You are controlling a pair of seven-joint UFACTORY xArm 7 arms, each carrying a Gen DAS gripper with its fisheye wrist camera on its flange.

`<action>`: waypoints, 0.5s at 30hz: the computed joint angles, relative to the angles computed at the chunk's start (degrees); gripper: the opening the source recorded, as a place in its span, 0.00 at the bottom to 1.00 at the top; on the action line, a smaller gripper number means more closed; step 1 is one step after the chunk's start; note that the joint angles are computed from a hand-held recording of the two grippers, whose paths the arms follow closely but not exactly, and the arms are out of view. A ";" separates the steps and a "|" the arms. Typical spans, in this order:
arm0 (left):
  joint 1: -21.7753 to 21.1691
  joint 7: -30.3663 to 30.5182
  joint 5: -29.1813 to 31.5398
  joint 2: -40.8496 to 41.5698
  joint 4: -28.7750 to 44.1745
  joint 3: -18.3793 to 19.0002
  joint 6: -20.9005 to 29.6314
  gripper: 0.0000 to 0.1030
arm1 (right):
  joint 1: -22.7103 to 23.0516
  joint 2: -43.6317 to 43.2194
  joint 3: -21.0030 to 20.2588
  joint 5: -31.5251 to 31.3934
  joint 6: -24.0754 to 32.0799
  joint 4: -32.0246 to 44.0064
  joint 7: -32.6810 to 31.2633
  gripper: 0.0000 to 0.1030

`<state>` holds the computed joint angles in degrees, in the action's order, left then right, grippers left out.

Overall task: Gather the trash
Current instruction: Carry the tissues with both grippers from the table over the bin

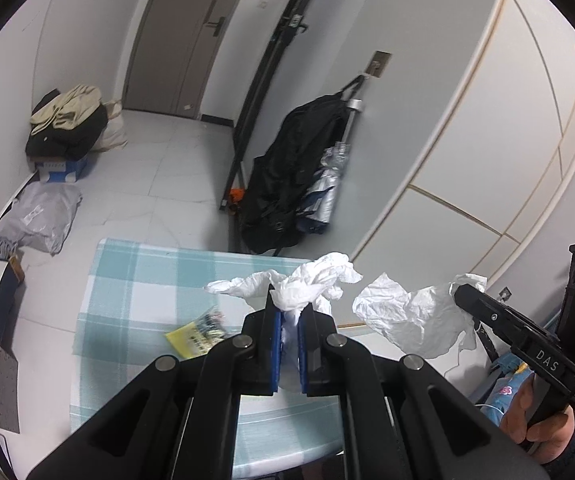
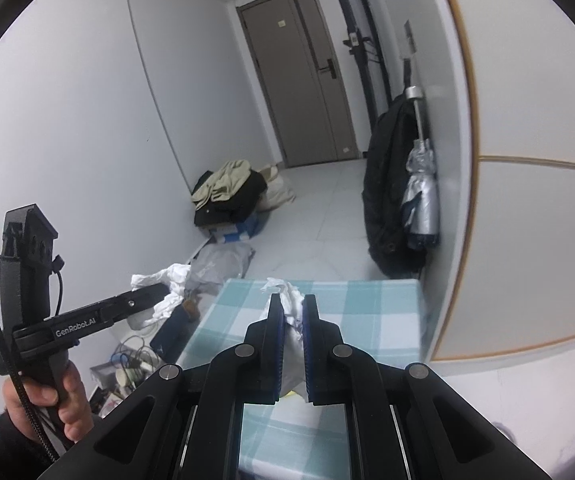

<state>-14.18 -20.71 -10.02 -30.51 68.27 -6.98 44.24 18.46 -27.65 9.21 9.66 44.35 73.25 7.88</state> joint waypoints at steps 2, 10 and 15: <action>-0.18 -0.38 0.57 0.80 1.32 -1.07 0.08 0.03 | -0.19 -1.56 -0.92 0.24 0.40 -0.50 -0.29 0.07; -3.40 -0.67 0.95 7.12 8.34 -4.23 0.08 0.03 | -3.22 -8.42 -4.80 -0.06 1.30 -3.85 -2.17 0.07; -6.26 -0.32 1.70 13.50 14.60 -6.58 0.45 0.03 | -7.00 -12.54 -7.66 -1.34 2.42 -6.21 -3.55 0.07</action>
